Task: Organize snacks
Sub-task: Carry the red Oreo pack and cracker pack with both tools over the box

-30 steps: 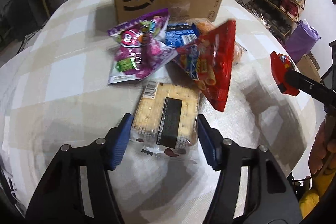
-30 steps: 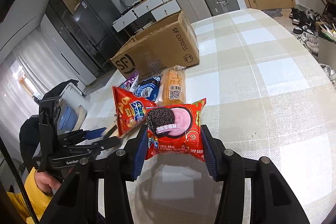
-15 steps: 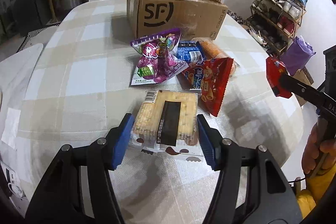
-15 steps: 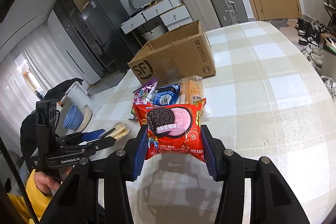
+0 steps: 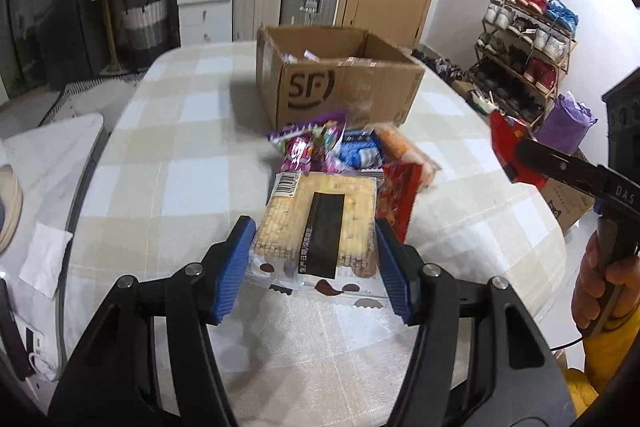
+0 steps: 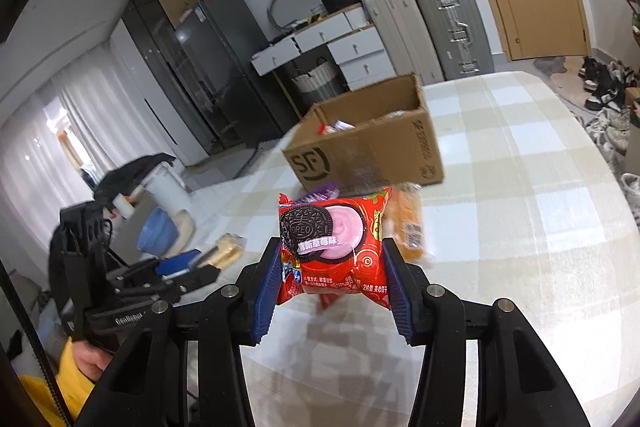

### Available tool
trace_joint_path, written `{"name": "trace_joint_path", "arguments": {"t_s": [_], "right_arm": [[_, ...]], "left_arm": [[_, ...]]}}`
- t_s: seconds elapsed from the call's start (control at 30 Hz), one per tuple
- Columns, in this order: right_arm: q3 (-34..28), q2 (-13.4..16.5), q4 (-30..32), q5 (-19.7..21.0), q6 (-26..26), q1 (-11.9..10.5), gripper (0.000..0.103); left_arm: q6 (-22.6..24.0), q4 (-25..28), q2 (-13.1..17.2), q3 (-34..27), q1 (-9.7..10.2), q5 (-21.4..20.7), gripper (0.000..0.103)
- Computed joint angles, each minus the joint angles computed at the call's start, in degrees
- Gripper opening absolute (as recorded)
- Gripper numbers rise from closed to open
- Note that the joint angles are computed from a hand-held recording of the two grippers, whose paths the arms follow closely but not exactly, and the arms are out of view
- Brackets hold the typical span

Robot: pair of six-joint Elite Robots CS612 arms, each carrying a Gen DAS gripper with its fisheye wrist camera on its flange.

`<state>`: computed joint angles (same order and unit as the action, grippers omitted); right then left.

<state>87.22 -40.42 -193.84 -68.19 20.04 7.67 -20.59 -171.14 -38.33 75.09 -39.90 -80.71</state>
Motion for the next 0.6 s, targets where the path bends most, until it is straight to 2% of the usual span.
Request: {"name": "trace_joint_path", "arguments": {"t_s": [0.27,0.6], "right_arm": [[-1.11,-0.62,0.12,0.07,-1.11,0.52,0.049],[-2.06,-1.47,0.10,-0.87,-2.90,0.80,0.049]], "left_arm": [[1.70,-3.24,-1.98,1.32,-0.61,1.22,0.057],[2.46,-5.77,-3.65,1.41,-0.56,0.73,0.057]]}}
